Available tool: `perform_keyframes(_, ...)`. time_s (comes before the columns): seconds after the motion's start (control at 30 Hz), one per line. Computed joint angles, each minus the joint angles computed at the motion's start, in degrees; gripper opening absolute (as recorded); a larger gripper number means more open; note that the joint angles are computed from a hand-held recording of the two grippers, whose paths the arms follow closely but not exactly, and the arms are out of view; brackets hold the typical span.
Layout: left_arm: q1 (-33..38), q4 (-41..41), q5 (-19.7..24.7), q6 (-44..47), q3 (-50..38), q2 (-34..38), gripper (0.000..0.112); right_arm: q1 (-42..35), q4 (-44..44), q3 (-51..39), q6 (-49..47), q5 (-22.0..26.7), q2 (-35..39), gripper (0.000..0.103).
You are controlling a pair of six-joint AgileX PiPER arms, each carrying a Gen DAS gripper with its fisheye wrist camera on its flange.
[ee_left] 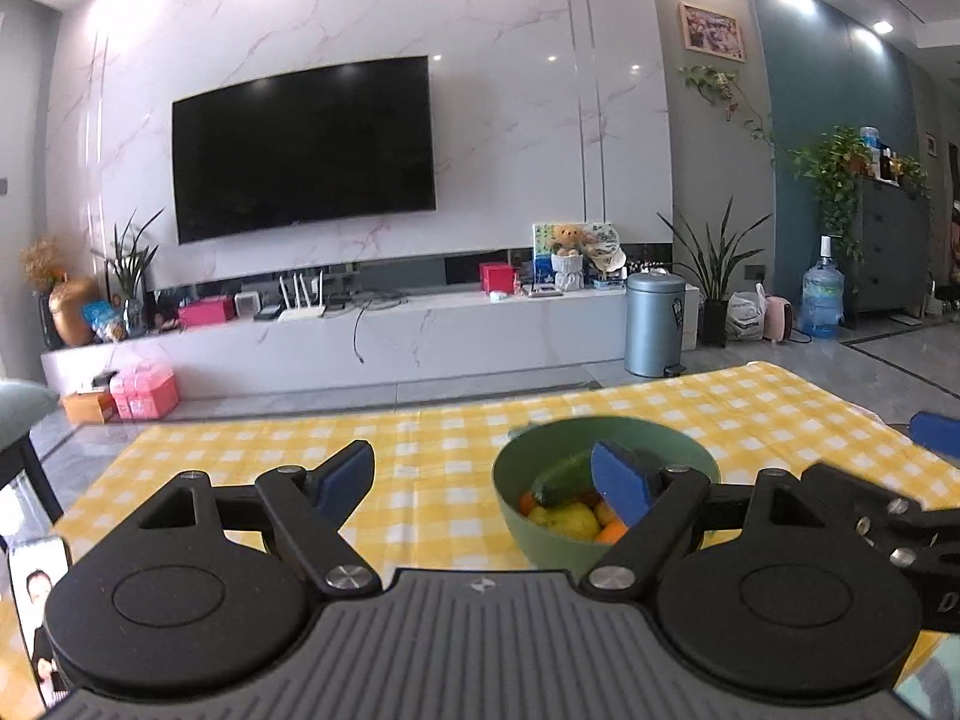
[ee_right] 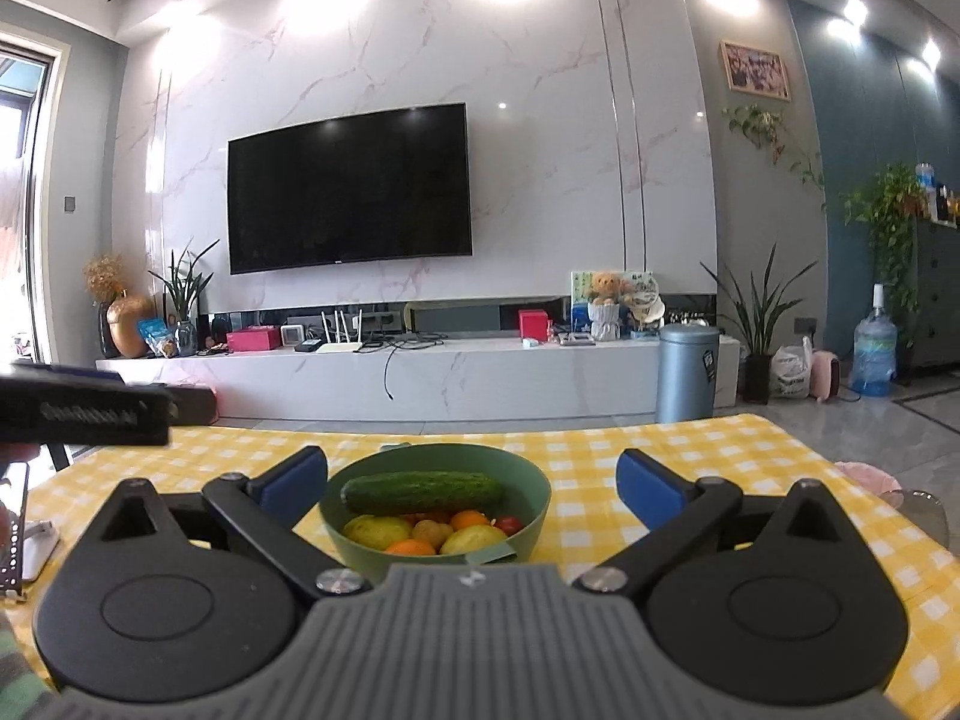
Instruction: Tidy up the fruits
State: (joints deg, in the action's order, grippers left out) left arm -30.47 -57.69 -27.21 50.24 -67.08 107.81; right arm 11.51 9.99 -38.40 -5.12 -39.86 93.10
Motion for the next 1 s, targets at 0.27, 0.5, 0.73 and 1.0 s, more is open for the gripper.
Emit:
perform_keyframes(0.27, 0.3, 1.2, 0.2, -1.9, 2.2, 0.3, 0.096, 4.1, 8.2, 1.2, -4.4, 4.0, -2.6, 0.099)
perform_keyframes(0.5, 2.1, -13.0, 7.9, 12.0, -1.9, 2.3, 0.096, 4.6, 11.8, -1.5, -7.1, 7.1, 0.5, 0.099)
perform_keyframes(0.73, 3.1, -19.4, 10.8, 17.3, -2.8, 4.5, 0.096, 3.5, 15.2, -7.1, -10.0, 13.6, 4.7, 0.099)
perform_keyframes(1.0, 3.6, -30.8, 12.1, 26.9, -4.0, 4.5, 0.096, 3.4, 18.7, -8.5, -12.3, 15.3, 5.7, 0.099)
